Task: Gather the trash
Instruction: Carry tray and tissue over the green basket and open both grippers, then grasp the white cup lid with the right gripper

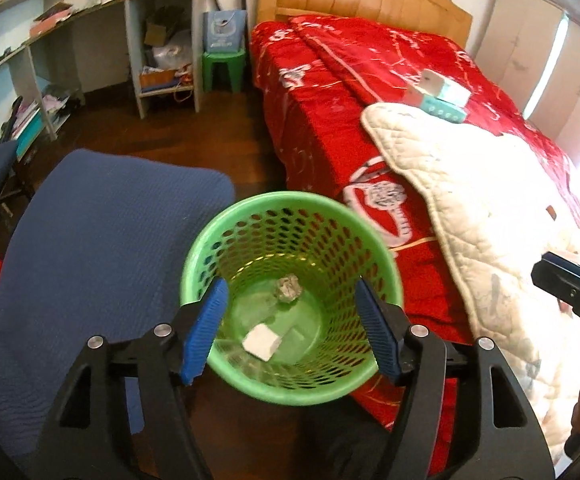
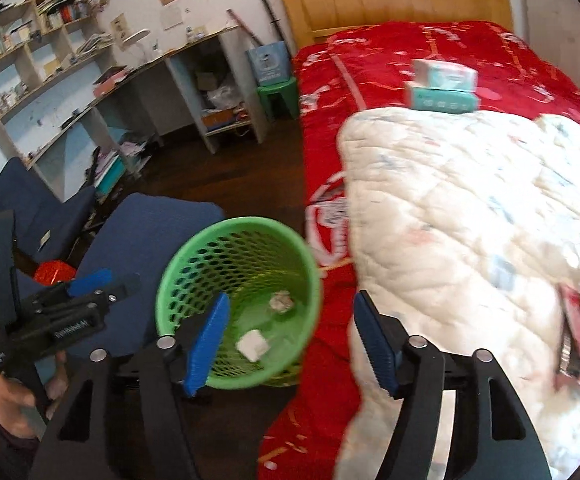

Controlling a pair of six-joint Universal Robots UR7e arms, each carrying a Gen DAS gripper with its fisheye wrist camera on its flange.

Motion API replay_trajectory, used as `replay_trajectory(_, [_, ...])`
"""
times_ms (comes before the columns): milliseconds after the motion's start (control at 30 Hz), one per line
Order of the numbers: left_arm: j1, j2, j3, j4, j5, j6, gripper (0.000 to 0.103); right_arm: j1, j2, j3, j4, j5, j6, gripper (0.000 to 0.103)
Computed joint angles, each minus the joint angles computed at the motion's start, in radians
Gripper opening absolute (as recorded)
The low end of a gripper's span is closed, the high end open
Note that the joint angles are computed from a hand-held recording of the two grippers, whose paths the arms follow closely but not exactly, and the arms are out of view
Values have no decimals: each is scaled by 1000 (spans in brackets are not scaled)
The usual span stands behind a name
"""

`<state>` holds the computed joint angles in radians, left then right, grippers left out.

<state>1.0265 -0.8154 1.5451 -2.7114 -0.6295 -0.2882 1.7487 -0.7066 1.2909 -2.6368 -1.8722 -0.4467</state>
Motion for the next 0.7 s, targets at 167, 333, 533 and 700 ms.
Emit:
replay_trajectory(167, [-20, 43, -33, -59, -29, 55, 70, -33, -66, 50, -65, -33, -2, 72])
replay_trajectory(333, [-39, 89, -87, -40, -57, 70, 73, -61, -121, 81, -121, -86, -31, 78])
replay_trajectory(533, [-65, 153, -166, -2, -76, 109, 79, -108, -170, 76, -159, -139, -42, 82])
replay_trajectory(700, [-78, 194, -223, 26, -92, 122, 81, -148, -181, 17, -118, -181, -37, 84])
